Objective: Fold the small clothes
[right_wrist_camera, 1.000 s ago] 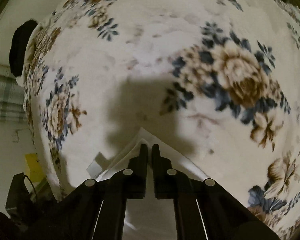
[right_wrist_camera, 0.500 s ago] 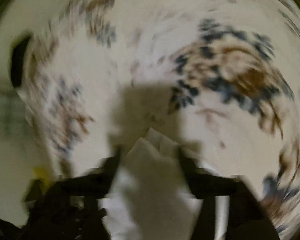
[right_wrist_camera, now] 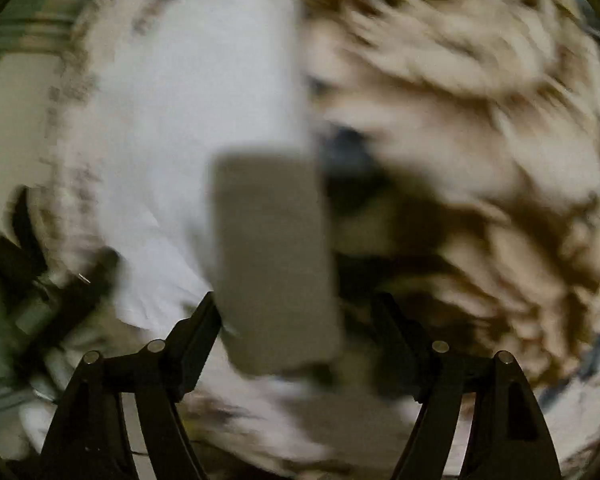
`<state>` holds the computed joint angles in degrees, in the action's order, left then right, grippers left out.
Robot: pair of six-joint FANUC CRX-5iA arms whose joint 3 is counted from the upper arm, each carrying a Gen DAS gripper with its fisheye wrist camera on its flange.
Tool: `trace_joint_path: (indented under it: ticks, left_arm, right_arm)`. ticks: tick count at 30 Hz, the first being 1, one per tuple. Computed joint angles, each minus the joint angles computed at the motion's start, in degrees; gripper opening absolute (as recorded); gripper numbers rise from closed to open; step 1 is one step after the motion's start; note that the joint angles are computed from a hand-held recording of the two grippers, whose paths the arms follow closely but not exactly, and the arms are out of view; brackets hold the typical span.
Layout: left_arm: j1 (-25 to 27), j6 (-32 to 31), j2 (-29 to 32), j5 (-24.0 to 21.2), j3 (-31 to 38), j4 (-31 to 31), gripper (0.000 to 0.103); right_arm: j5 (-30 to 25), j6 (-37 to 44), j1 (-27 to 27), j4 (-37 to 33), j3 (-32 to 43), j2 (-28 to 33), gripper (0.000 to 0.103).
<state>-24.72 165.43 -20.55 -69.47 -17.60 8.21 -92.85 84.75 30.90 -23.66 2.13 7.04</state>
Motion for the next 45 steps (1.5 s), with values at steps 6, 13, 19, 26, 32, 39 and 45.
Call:
trace_joint_path:
  ticks: [6, 13, 19, 26, 32, 39, 45]
  left_arm:
    - [1.6, -1.5, -3.7, 4.4, -2.2, 1.7, 0.057]
    - [9.1, -17.2, -6.5, 22.9, -14.0, 14.9, 0.073]
    - [8.6, -20.5, -5.1, 26.8, -14.6, 14.9, 0.066]
    - [7.4, -22.9, -4.6, 27.5, -11.9, 12.8, 0.013]
    - [8.0, -24.4, -1.5, 23.9, -4.5, 10.9, 0.012]
    - [10.4, -31.3, 6.5, 22.6, 5.0, 13.7, 0.012]
    - [12.4, -43.1, 19.1, 23.2, 14.5, 20.9, 0.012]
  right_arm:
    - [-2.4, 3.9, -8.9, -10.6, 0.9, -2.5, 0.080]
    - [-0.4, 6.1, -14.4, -21.0, 4.6, 3.7, 0.080]
    - [0.0, 5.7, -15.4, -26.4, 8.1, 10.5, 0.080]
    - [5.3, 5.4, -15.1, -28.8, 3.7, 7.0, 0.030]
    - [7.3, 5.0, -16.1, -29.2, 2.5, 2.9, 0.022]
    - [4.0, 4.1, -20.8, -32.3, 10.1, 4.1, 0.022]
    - [4.3, 0.9, -23.0, -29.9, 22.6, 11.1, 0.022]
